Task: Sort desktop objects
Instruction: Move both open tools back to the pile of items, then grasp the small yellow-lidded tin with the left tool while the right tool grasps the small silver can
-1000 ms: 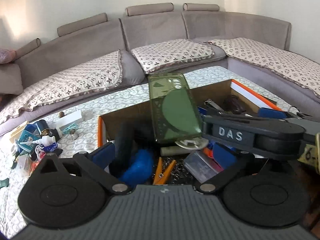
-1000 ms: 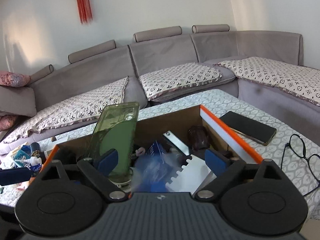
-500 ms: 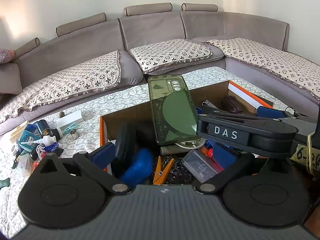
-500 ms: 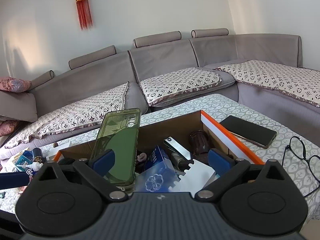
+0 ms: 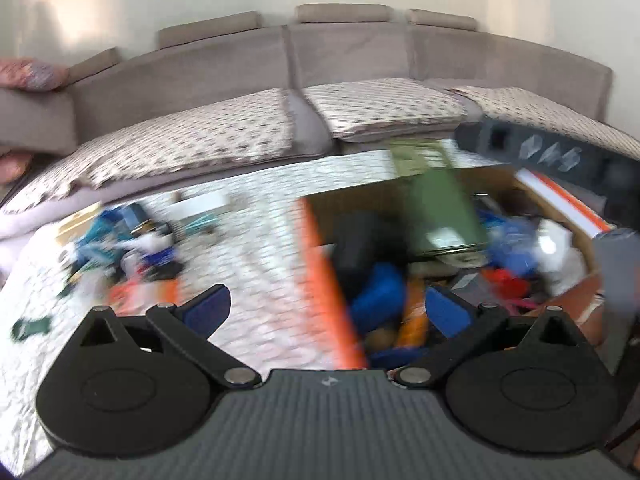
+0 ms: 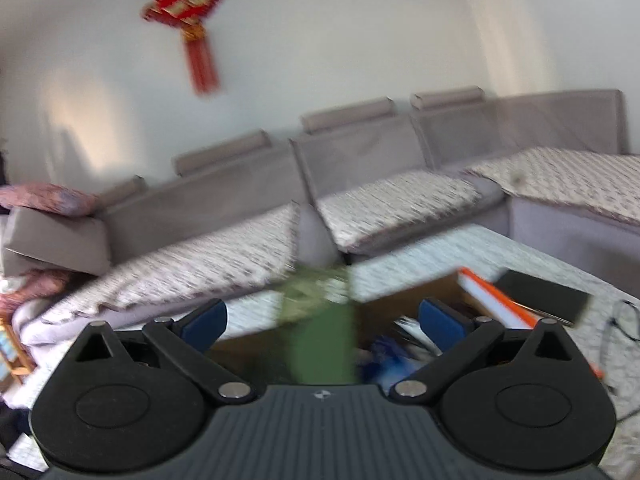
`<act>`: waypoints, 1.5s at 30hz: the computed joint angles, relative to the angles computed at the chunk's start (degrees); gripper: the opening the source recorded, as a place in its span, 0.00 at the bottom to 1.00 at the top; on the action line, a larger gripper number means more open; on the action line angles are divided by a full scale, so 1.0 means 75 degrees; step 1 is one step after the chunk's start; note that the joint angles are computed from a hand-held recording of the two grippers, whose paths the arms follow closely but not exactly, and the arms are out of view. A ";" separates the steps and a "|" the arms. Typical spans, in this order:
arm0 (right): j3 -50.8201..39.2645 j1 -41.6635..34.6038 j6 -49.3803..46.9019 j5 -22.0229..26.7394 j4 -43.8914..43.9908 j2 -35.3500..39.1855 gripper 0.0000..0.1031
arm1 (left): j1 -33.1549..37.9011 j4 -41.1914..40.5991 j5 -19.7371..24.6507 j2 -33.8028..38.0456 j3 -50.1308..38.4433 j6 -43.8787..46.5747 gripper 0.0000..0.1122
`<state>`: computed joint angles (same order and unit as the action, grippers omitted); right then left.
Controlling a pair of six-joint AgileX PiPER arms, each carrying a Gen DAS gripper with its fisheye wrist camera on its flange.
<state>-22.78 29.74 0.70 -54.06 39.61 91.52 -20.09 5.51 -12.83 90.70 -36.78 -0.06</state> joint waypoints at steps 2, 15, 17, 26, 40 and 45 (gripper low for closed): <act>-0.0329 0.0421 -0.0170 -0.0047 0.0016 0.0142 1.00 | 0.0761 0.1046 -0.0260 -0.0037 0.0203 -0.0781 0.92; -0.4101 0.2053 -0.2245 0.1884 0.0225 0.2623 1.00 | 0.4844 0.2367 -0.2014 0.2139 -0.0873 -0.0505 0.92; -0.4580 0.2146 -0.2813 0.2057 0.0638 0.3004 1.00 | 0.5034 0.2574 -0.2341 0.2549 -0.1277 -0.0585 0.92; -0.5629 0.2010 -0.4219 0.2894 0.1975 0.3959 1.00 | 0.4944 0.3920 -0.1951 0.4463 -0.4195 -0.2256 0.83; -0.8220 0.1369 -0.6291 0.2489 0.3596 0.5766 0.97 | 0.5056 0.7359 -0.1230 0.5060 -0.5227 -0.5807 0.72; -0.9896 0.1007 -0.8748 0.3102 0.5719 0.6614 0.56 | 0.5205 0.8237 -0.1335 0.5185 -0.5462 -0.6819 0.71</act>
